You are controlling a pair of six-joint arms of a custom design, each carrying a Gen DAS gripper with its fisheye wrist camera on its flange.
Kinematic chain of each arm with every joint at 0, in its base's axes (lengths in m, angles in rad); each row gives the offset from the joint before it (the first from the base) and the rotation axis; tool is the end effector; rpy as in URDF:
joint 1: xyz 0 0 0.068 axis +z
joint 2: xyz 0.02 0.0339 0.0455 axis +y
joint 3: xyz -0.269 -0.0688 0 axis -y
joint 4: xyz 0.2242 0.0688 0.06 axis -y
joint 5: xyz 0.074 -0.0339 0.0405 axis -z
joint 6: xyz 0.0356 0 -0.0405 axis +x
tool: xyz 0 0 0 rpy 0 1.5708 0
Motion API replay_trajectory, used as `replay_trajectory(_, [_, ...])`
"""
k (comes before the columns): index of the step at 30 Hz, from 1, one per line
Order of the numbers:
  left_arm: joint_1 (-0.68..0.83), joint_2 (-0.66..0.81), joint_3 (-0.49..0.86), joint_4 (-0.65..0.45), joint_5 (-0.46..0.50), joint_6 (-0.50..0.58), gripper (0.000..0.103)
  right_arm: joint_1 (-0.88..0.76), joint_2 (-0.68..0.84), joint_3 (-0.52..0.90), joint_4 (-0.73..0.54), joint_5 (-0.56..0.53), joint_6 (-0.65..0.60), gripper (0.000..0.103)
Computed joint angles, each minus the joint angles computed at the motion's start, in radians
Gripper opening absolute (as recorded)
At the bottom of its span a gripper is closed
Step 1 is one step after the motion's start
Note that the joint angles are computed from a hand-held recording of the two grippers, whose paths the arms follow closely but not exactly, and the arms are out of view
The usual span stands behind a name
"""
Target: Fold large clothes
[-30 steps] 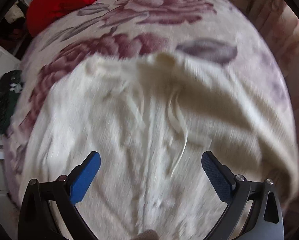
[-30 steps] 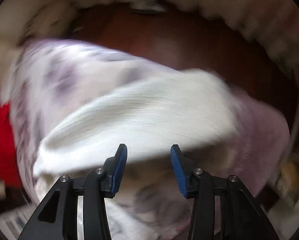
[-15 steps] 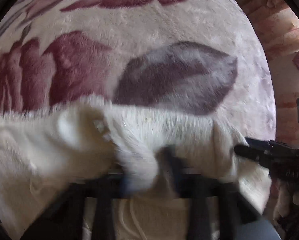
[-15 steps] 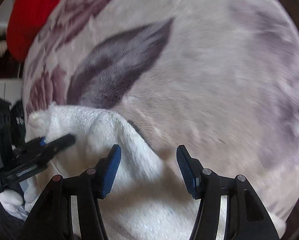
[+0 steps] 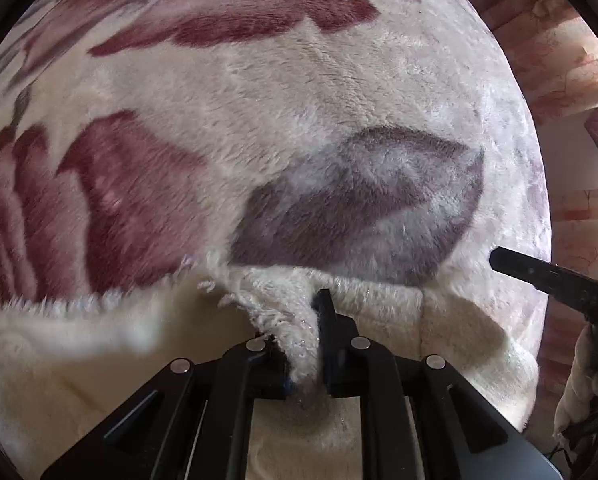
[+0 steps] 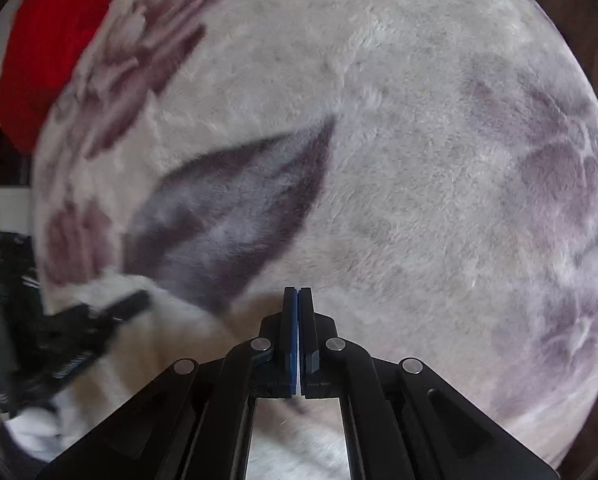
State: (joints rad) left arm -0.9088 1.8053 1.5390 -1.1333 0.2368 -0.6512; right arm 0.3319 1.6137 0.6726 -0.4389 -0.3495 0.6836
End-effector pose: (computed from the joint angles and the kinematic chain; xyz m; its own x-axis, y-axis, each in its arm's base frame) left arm 0.1982 -0.2679 0.2670 -0.9614 0.2751 0.0046 0.2622 0.9213 -0.2871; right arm 0.2158 0.0873 0.1309 -0.9518 0.2996 0.0653 0.3013 0.8743 0.3804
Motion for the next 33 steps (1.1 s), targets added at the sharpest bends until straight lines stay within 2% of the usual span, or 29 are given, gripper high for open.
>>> replay_trajectory(2, [0.019, -0.046, -0.017, -0.037, 0.002, 0.022, 0.017, -0.013, -0.100, -0.027, -0.042, -0.063, 0.010, 0.002])
replay_trajectory(4, [0.017, -0.118, -0.030, -0.076, -0.047, 0.011, 0.037, 0.011, -0.234, -0.073, -0.066, -0.104, 0.070, 0.003])
replay_trajectory(5, [0.013, -0.158, -0.032, -0.104, -0.087, 0.000, 0.042, 0.055, -0.267, -0.095, -0.026, -0.118, 0.134, 0.003])
replay_trajectory(7, [0.014, -0.206, -0.040, -0.137, -0.136, -0.004, 0.067, 0.148, -0.330, -0.133, 0.008, -0.113, 0.250, 0.003])
replay_trajectory(8, [0.007, -0.224, -0.038, -0.155, -0.173, -0.019, 0.070, 0.195, -0.318, -0.148, 0.067, -0.125, 0.300, 0.003])
replay_trajectory(10, [-0.004, -0.233, -0.031, -0.179, -0.240, -0.035, 0.070, 0.294, -0.213, -0.171, 0.279, -0.184, 0.405, 0.003])
replay_trajectory(12, [-0.018, -0.245, -0.038, -0.193, -0.284, -0.049, 0.070, 0.352, -0.090, -0.164, 0.363, -0.237, 0.388, 0.003])
replay_trajectory(15, [-0.053, -0.220, -0.057, -0.182, -0.302, -0.082, 0.070, 0.418, 0.083, -0.056, 0.258, -0.089, 0.314, 0.000])
replay_trajectory(19, [-0.071, -0.214, -0.092, -0.168, -0.307, -0.100, 0.070, 0.350, 0.057, -0.044, 0.162, 0.112, 0.285, 0.000])
replay_trajectory(22, [-0.066, -0.225, -0.114, -0.156, -0.287, -0.102, 0.070, 0.271, 0.034, -0.085, 0.193, 0.046, 0.258, 0.000])
replay_trajectory(25, [-0.037, -0.284, -0.143, -0.154, -0.239, -0.079, 0.070, 0.254, -0.052, -0.099, 0.133, -0.001, 0.254, 0.011])
replay_trajectory(27, [-0.030, -0.359, -0.178, -0.185, -0.211, -0.061, 0.070, 0.268, -0.179, -0.131, 0.080, 0.001, 0.306, 0.047])
replay_trajectory(28, [-0.035, -0.389, -0.193, -0.198, -0.203, -0.065, 0.070, 0.294, -0.215, -0.133, 0.082, 0.010, 0.357, 0.052])
replay_trajectory(30, [-0.080, -0.474, -0.240, -0.243, -0.176, -0.114, 0.070, 0.341, -0.389, -0.184, 0.016, 0.031, 0.455, 0.053])
replay_trajectory(31, [-0.127, -0.533, -0.275, -0.268, -0.146, -0.157, 0.070, 0.374, -0.471, -0.205, -0.026, 0.048, 0.518, 0.053])
replay_trajectory(33, [-0.250, -0.587, -0.285, -0.325, -0.148, -0.282, 0.070, 0.465, -0.612, -0.224, -0.114, 0.098, 0.652, 0.053])
